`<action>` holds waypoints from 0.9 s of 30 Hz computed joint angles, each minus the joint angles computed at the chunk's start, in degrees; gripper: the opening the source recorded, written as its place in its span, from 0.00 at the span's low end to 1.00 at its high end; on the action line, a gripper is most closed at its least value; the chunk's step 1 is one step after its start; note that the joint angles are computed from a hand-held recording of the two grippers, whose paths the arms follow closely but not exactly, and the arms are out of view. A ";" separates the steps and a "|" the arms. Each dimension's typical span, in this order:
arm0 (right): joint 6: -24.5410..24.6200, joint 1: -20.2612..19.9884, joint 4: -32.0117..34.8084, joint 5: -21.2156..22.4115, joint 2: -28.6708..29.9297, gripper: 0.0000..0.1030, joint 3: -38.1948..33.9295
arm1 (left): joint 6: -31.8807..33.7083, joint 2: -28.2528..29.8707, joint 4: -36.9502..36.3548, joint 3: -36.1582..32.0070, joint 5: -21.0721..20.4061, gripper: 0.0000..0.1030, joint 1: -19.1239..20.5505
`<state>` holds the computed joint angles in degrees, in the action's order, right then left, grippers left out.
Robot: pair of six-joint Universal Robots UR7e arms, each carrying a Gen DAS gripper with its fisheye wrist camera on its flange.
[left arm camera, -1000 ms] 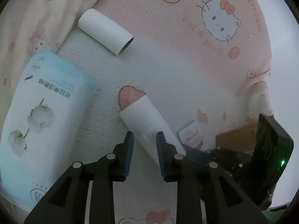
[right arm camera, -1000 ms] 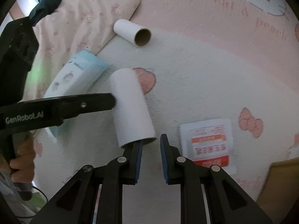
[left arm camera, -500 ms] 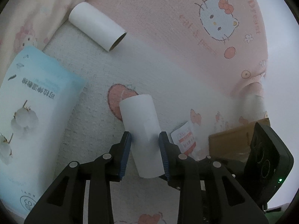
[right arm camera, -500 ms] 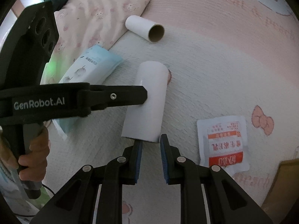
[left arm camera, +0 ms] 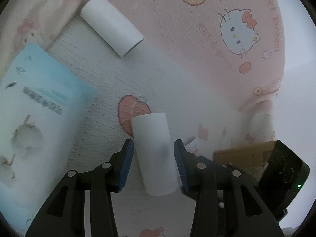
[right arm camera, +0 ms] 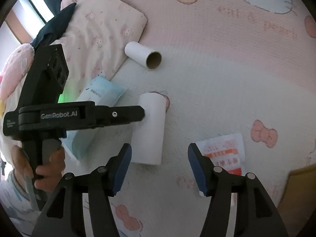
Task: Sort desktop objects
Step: 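Carry the upright white roll with both grippers to the cardboard box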
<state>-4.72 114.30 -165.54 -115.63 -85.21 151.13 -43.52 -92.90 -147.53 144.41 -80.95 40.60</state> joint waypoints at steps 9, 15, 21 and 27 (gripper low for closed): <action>-1.83 -3.62 -0.20 3.92 2.46 0.55 -1.20 | -1.93 3.45 -4.45 0.73 -1.87 0.43 1.09; -0.80 -6.03 -1.61 5.04 5.43 0.52 -1.52 | -1.60 4.30 -7.85 2.05 -2.65 0.43 0.61; 1.10 -5.60 -5.32 6.85 7.31 0.40 -0.31 | -1.12 4.75 -9.29 2.43 -3.33 0.43 -0.04; 3.65 0.68 -6.83 3.32 8.35 0.40 -0.67 | -0.42 2.65 -10.32 2.88 -2.12 0.42 -2.76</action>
